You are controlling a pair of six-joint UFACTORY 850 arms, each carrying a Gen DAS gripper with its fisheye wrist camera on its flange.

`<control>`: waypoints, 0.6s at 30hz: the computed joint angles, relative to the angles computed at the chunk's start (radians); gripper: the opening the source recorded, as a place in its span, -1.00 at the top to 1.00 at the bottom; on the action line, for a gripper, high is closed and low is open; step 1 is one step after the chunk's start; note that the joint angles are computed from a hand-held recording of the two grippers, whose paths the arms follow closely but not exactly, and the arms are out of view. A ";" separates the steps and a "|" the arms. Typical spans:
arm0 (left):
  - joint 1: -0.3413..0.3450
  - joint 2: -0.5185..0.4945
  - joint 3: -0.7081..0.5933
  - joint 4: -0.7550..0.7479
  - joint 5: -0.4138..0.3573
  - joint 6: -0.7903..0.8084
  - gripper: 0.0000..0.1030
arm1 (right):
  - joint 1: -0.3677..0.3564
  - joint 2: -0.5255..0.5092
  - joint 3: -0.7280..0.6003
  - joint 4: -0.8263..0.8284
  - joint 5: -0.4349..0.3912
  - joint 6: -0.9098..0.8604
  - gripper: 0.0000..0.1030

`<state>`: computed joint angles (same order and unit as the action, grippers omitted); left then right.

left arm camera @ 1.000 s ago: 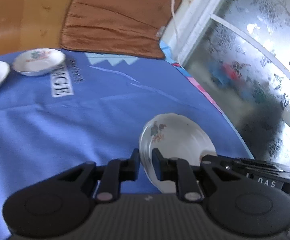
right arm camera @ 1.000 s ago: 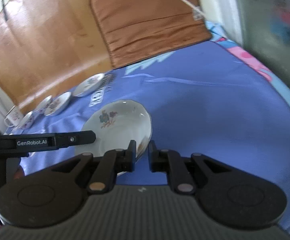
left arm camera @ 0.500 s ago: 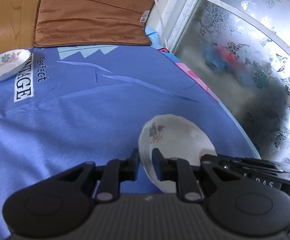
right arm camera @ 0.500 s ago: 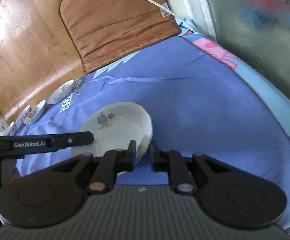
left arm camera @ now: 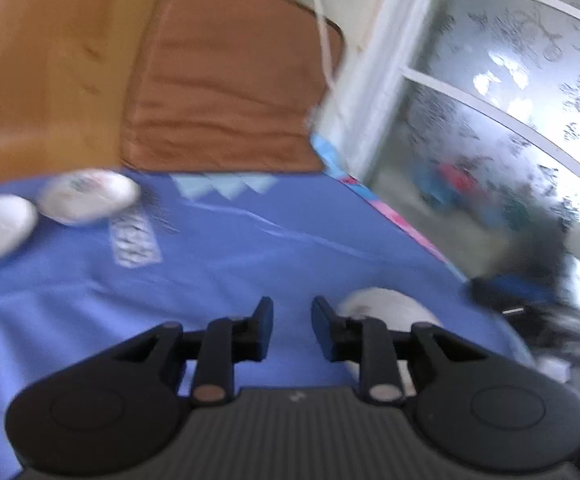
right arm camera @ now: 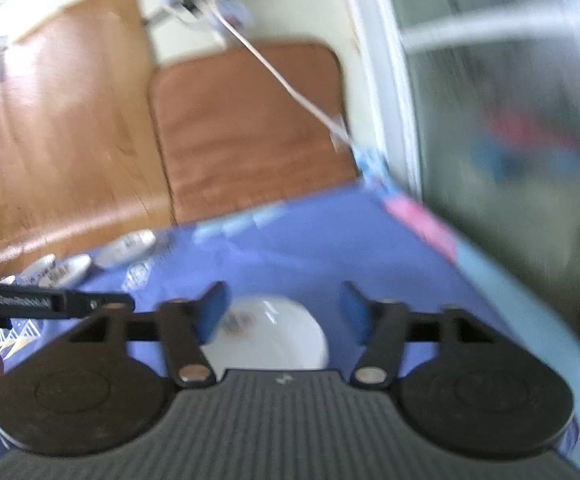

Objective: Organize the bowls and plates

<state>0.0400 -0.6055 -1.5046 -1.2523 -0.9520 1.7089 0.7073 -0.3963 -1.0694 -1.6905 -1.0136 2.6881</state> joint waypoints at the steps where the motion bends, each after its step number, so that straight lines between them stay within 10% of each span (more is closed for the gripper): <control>1: 0.014 0.000 0.003 -0.026 0.017 0.028 0.52 | 0.014 -0.025 -0.026 -0.022 -0.065 0.004 -1.00; 5: 0.061 -0.010 0.000 -0.139 0.087 0.132 0.30 | 0.049 -0.135 -0.105 -0.168 -0.327 0.201 -1.00; 14: 0.142 -0.131 -0.151 -0.318 0.257 0.172 0.23 | -0.026 -0.247 -0.377 -0.243 0.104 0.015 -0.89; 18: 0.175 -0.217 -0.273 -0.254 0.257 0.055 0.24 | -0.051 -0.316 -0.510 -0.205 0.280 -0.060 -0.02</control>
<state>0.2148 -0.8221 -1.7774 -1.5061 -0.6946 1.7643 0.6558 -0.7121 -1.5790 -1.8956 -0.7338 2.6277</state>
